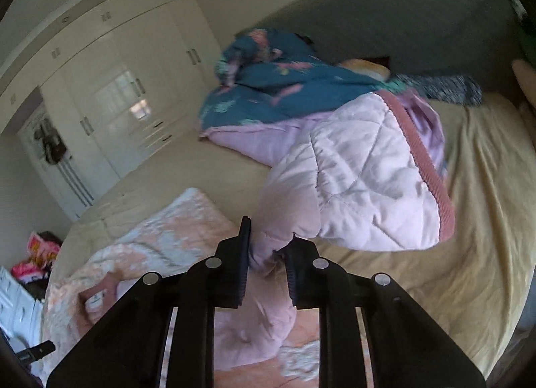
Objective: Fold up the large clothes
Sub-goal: 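Lift the sleeve with the right tool, fold it across the jacket front, release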
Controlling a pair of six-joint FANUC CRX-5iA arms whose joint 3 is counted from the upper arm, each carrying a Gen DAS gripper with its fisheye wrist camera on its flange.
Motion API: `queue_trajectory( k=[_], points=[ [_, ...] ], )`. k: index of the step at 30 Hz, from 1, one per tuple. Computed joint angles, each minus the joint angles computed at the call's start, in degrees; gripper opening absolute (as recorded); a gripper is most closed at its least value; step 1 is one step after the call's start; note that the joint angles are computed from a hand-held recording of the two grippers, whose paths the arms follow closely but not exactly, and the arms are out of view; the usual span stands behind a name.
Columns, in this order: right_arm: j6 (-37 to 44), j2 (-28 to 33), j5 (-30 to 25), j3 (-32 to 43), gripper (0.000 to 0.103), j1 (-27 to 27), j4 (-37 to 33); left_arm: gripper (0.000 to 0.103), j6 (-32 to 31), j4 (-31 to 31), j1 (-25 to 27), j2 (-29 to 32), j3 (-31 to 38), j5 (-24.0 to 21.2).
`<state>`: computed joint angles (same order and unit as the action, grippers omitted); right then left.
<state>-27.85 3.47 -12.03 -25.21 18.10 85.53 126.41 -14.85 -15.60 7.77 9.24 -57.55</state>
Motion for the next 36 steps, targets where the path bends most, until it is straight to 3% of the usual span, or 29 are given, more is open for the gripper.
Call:
queue_trajectory(
  k=[5,19,22,36],
  points=[
    [7.61,-0.13,-2.12,3.32,0.018,4.49,-4.98,0.095,-0.43,-0.73,0.21,-3.08,-0.72,-0.36],
    [17.82,2.38,-4.85,9.87,0.018,12.78,-7.87,0.095,-2.56,3.38,6.31,-12.80,-10.44,2.99],
    [18.41,2.65,-7.38,10.74,0.018,15.67,-7.43,0.095,-3.19,4.35,7.77,-14.25,-11.94,3.46],
    [25.07,7.16,-8.47,16.59,0.018,21.66,-11.25,0.095,-7.79,9.13,15.60,-20.21,-18.97,5.28]
  ],
)
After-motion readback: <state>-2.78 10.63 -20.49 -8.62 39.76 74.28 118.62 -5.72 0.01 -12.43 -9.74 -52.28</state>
